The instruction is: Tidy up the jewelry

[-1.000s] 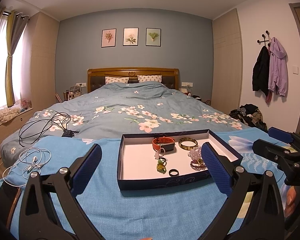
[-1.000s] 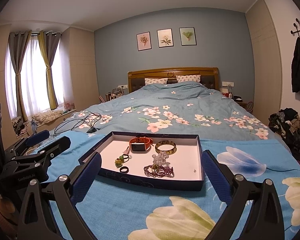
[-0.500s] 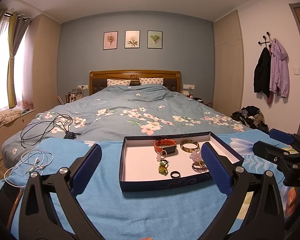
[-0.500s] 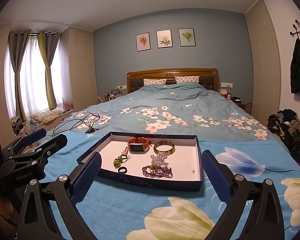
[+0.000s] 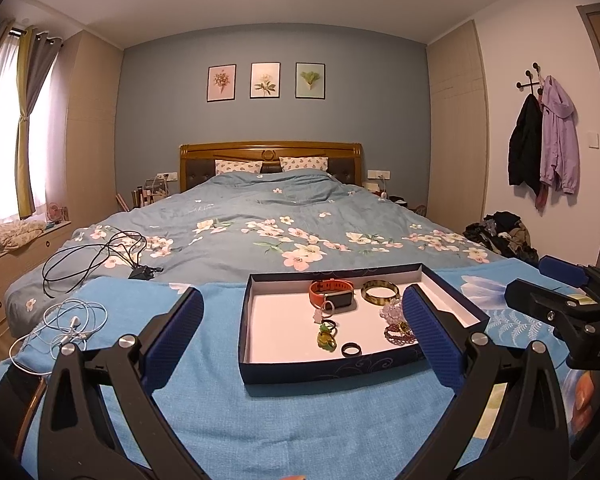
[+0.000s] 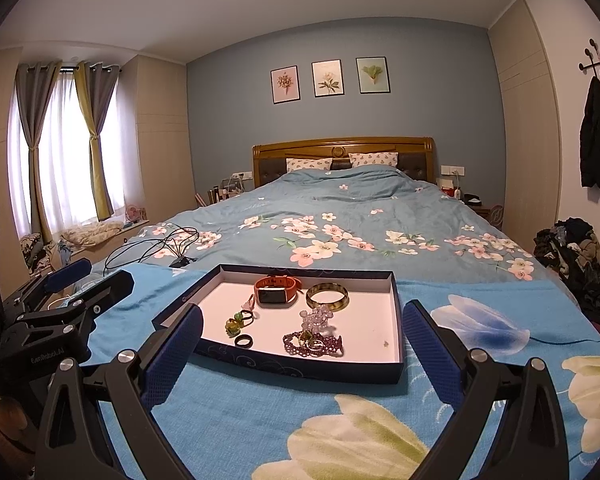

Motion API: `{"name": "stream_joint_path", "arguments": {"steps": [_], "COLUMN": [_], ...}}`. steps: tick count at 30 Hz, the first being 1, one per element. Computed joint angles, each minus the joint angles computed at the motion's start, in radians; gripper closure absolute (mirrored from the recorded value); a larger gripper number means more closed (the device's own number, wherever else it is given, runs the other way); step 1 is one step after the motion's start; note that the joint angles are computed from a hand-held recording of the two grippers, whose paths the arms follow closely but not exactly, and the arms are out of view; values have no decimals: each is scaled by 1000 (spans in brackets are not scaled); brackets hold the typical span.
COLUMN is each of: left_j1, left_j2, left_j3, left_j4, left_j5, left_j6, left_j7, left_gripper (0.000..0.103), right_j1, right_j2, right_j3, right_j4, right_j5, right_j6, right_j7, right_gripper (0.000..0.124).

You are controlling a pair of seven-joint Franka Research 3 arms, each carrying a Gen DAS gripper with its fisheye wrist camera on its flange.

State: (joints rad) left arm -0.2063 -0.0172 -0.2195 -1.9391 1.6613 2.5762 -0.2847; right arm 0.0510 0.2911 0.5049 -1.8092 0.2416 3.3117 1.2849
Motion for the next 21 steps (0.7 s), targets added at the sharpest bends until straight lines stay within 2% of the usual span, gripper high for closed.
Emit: {"name": "stream_joint_path", "arguments": {"steps": [21], "left_j1": [-6], "left_j2": [0], "left_j3": [-3], "left_j4": [6], "left_j5": [-8], "left_j6": [-12], "left_j7": [14], "left_gripper": [5], "right_j1": [-2], "right_j2": [5], "right_j3": [4], "right_j4": [9], "right_j5": [19], "right_j6": [-11], "right_j7": [-21], "right_gripper": [28]}}
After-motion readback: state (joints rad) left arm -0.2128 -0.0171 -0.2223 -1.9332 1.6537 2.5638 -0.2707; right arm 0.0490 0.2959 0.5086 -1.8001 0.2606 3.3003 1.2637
